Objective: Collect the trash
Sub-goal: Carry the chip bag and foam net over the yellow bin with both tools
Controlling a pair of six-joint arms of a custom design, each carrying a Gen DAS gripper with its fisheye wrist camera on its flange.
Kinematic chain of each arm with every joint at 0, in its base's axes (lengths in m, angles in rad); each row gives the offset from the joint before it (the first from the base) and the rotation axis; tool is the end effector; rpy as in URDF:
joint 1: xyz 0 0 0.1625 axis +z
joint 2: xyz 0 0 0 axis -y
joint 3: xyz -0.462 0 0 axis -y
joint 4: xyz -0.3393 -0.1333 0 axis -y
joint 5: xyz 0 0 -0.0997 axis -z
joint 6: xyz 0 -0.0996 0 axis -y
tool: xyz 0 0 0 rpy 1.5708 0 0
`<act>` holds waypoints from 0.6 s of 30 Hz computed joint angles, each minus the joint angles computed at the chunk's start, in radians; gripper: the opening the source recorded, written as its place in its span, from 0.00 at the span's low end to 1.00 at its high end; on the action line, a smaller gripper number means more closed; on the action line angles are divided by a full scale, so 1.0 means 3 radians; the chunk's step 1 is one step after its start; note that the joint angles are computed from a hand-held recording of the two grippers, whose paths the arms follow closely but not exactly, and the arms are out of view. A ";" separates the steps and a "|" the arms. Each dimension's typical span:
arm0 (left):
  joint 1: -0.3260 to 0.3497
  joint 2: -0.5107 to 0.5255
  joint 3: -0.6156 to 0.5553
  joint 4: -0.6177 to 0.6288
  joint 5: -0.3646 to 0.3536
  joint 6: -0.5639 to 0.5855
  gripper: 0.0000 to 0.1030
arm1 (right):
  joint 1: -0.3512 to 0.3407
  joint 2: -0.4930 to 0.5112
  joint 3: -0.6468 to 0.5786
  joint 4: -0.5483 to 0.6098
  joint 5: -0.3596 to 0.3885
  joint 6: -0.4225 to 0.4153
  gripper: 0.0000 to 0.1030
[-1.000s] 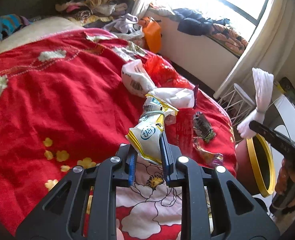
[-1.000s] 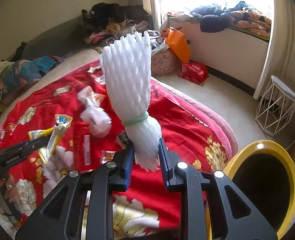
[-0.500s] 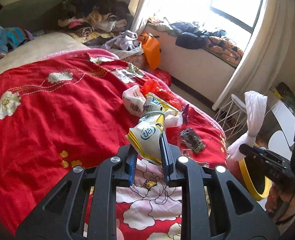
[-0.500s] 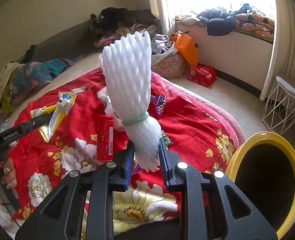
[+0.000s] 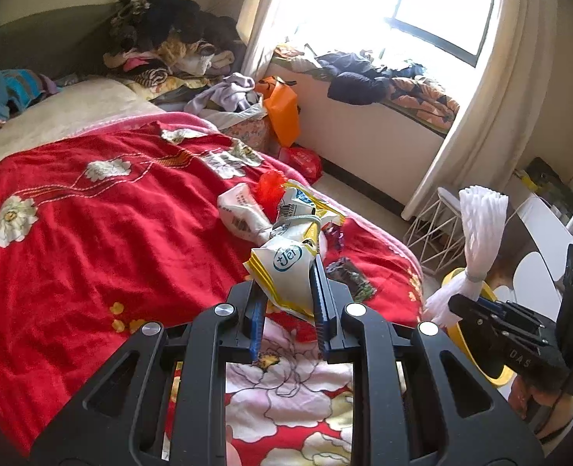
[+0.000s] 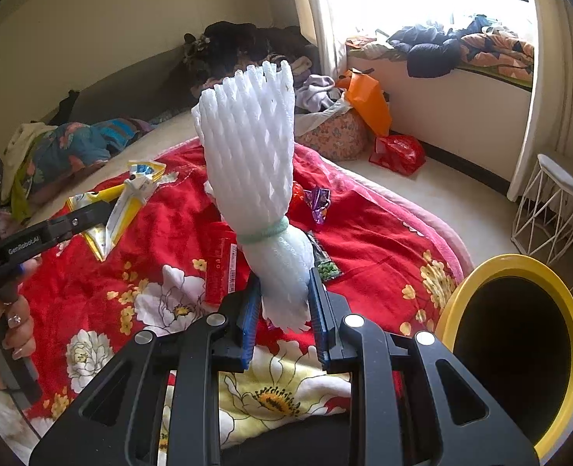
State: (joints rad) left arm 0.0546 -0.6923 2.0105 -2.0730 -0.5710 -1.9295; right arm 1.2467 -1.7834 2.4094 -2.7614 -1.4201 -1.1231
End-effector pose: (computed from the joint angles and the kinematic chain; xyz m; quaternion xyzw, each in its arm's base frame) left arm -0.4570 -0.2424 0.0194 0.0208 0.8275 -0.4877 0.2776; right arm 0.0404 -0.3452 0.3855 0.3918 -0.8741 0.2560 0.1297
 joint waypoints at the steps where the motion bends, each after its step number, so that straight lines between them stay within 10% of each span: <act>1: 0.0003 0.0006 -0.0007 -0.0014 0.0008 0.0029 0.15 | -0.0021 -0.0016 0.0000 0.0010 0.0019 -0.0014 0.22; 18: 0.0107 0.0355 -0.0343 -0.0595 0.0096 0.0838 0.15 | -0.0435 -0.0237 -0.0185 0.0249 0.0301 -0.0056 0.22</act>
State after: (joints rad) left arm 0.0867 -0.5859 1.9075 -2.2515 -0.5422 -1.6780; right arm 1.1161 -1.8544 2.3538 -2.6868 -1.3298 -1.1399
